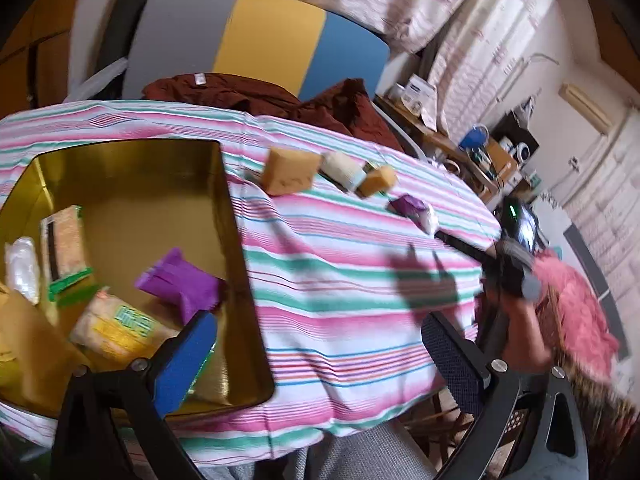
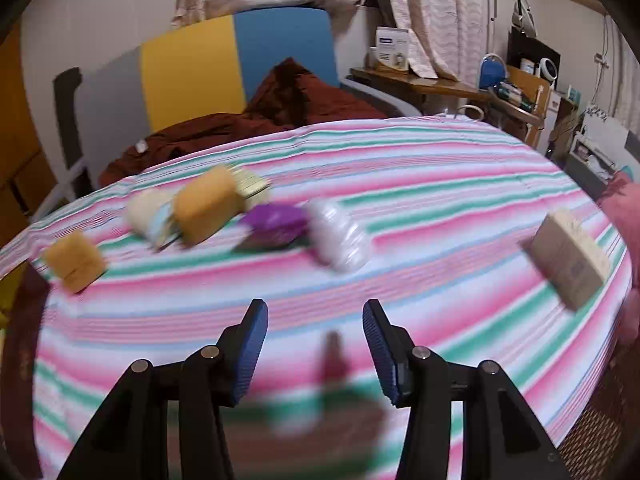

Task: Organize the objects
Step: 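Reach the right gripper to the second clear plastic bag and grasp it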

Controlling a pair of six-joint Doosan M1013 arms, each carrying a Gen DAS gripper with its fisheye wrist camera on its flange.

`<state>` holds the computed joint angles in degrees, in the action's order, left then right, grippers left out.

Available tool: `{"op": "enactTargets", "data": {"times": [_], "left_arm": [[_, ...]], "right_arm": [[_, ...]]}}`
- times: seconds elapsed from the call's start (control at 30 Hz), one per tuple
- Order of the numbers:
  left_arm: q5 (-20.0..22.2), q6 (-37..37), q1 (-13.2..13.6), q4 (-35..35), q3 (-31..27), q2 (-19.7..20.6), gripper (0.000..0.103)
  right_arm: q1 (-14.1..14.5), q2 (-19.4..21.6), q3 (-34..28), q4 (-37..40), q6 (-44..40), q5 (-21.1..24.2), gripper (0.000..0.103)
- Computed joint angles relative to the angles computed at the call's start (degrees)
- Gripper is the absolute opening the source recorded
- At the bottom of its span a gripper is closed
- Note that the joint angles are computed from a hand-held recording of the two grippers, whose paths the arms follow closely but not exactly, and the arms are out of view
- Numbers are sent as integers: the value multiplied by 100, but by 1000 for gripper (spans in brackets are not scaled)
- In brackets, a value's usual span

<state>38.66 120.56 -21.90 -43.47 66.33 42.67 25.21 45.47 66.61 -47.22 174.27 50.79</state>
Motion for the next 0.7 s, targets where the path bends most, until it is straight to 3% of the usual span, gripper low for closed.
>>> {"op": "enactTargets", "data": {"times": [0.13,0.4,0.43,0.7], "left_arm": [[82,58,-94,129,28,0,103],[190,-115,-248,583,-77,67,103],[228,-181,-258,668,-121,95,103],[462,-512,-338,980,-380,281,103]], "right_arm": [[-210,87,-165,86,-216,172,50],[-526,247,-341,681,-883,-509,50],[-549,282,-372,771,-990,-570,46],[-523,251,-164,515,-1101,-1271,39]]}}
